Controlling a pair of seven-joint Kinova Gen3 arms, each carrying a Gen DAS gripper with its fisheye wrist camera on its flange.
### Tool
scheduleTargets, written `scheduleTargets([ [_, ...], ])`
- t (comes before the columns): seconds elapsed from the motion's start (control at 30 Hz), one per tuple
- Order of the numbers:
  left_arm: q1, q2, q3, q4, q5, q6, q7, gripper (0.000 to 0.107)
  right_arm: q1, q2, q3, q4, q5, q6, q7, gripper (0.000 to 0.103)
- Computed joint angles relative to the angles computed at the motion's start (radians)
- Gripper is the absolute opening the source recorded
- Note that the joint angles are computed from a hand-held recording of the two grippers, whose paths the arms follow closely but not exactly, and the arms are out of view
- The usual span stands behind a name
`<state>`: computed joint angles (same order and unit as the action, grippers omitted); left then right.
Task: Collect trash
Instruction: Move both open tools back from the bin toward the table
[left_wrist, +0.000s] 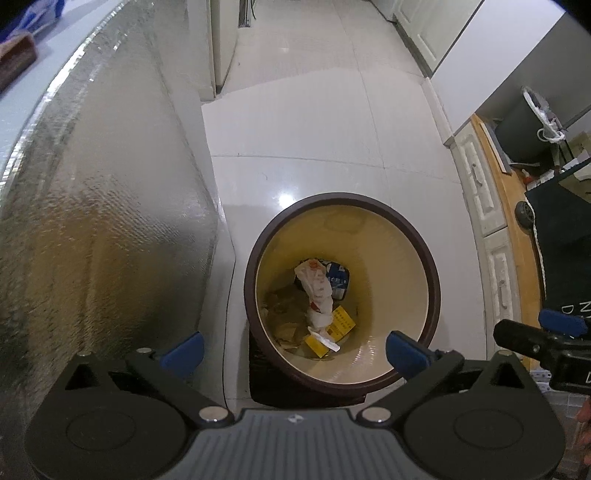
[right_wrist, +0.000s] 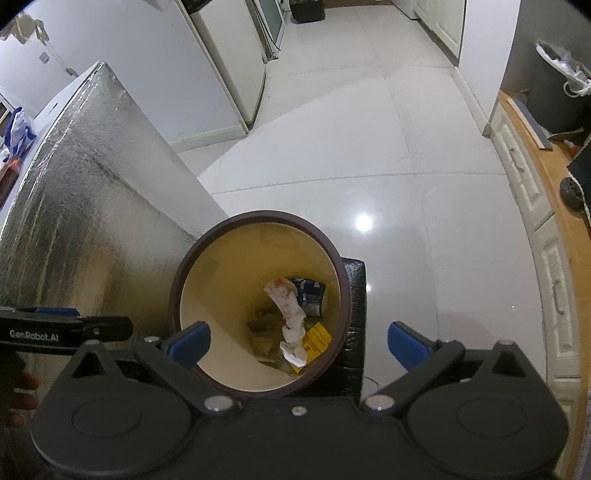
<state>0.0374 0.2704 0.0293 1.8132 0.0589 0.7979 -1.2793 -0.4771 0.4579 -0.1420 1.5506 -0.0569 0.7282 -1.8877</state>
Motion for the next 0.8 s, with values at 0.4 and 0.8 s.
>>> scheduleTargets([
  [0.4, 0.025, -0.146, 0.008, 0.075, -0.036, -0.032, 0.022, 0.103, -0.054, -0.111, 0.015, 0.087, 0.074, -0.03, -0.096, 0.103],
  [0.8, 0.037, -0.313, 0.03, 0.117, -0.029, -0.027, -0.006, 0.103, -0.112, -0.271, 0.008, 0.182, 0.218, -0.064, -0.291, 0.103],
])
